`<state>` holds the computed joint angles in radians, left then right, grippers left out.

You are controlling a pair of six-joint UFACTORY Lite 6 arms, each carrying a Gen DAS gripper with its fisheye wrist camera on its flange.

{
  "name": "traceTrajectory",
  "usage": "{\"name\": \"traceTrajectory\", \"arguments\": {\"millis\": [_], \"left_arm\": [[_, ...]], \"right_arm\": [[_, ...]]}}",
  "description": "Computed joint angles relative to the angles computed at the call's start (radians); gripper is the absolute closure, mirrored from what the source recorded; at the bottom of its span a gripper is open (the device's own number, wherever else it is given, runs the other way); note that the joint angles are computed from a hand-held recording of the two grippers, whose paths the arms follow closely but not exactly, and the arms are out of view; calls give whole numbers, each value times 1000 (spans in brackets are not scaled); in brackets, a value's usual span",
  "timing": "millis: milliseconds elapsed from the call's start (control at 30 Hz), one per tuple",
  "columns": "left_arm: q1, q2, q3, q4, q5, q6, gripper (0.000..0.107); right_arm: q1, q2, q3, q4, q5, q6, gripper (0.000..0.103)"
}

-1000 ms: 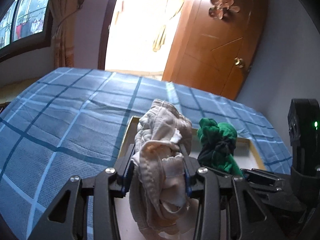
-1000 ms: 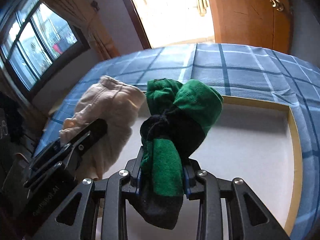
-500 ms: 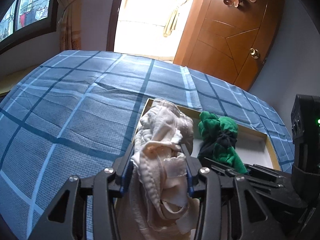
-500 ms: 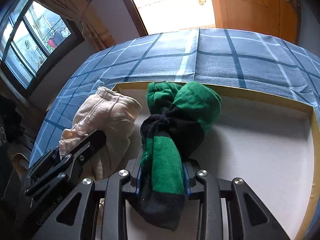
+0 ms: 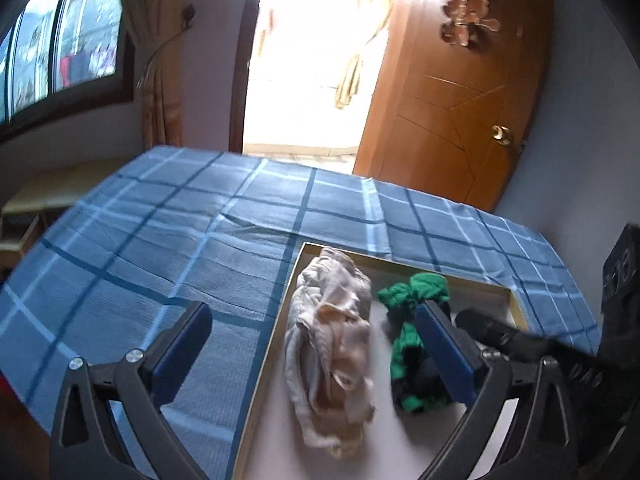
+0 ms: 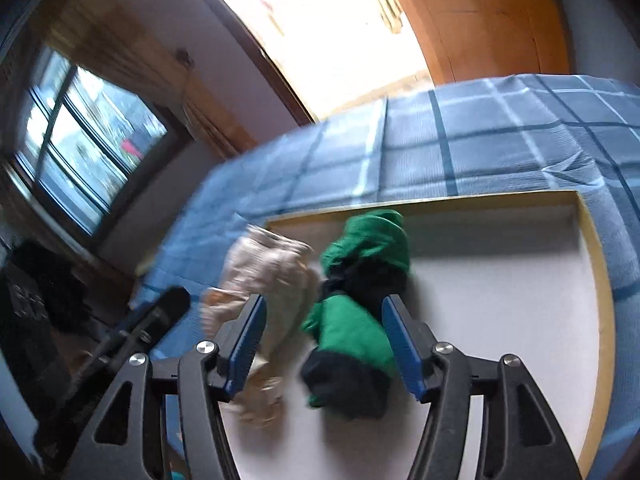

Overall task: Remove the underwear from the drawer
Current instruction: 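Lower items into the tray and open both tools to release, then move both open tools down from the tray into the open drawer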

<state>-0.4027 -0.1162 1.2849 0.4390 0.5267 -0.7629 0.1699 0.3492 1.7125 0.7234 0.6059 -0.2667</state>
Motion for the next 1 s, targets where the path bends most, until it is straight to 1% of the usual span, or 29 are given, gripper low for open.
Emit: {"name": "traceTrajectory", "arguments": {"millis": [33, 100, 200, 333, 467, 567, 700, 800, 867, 1000], "left_arm": [[-30, -32, -23, 63, 22, -48, 4], [-80, -94, -73, 134, 53, -97, 4], [-167, -187, -160, 174, 101, -120, 4], [-299, -308, -276, 274, 172, -221, 4], [-407, -399, -369, 308, 233, -299, 4], [-466, -454, -426, 302, 260, -331, 4], [-582, -515, -495, 366, 344, -451, 4], [-622, -554, -534, 355, 364, -472, 4], [-671, -574, -559, 370, 408, -511, 4], [-742, -634, -621, 377, 470, -568, 4]], "right_arm": [[-3, -33, -35, 32, -10, -24, 40], [-10, -157, -171, 117, -47, -96, 40], [-8, -313, -341, 169, -75, -149, 40], [11, -538, -580, 181, -101, -188, 40], [51, -737, -786, 138, -139, -166, 40], [75, -846, -889, 85, -158, -123, 40], [100, -949, -986, 22, -181, -62, 40], [103, -1004, -1047, 25, -185, -56, 40], [109, -1028, -1079, 18, -185, -45, 40], [142, -1103, -1160, -59, -196, 54, 40]]}}
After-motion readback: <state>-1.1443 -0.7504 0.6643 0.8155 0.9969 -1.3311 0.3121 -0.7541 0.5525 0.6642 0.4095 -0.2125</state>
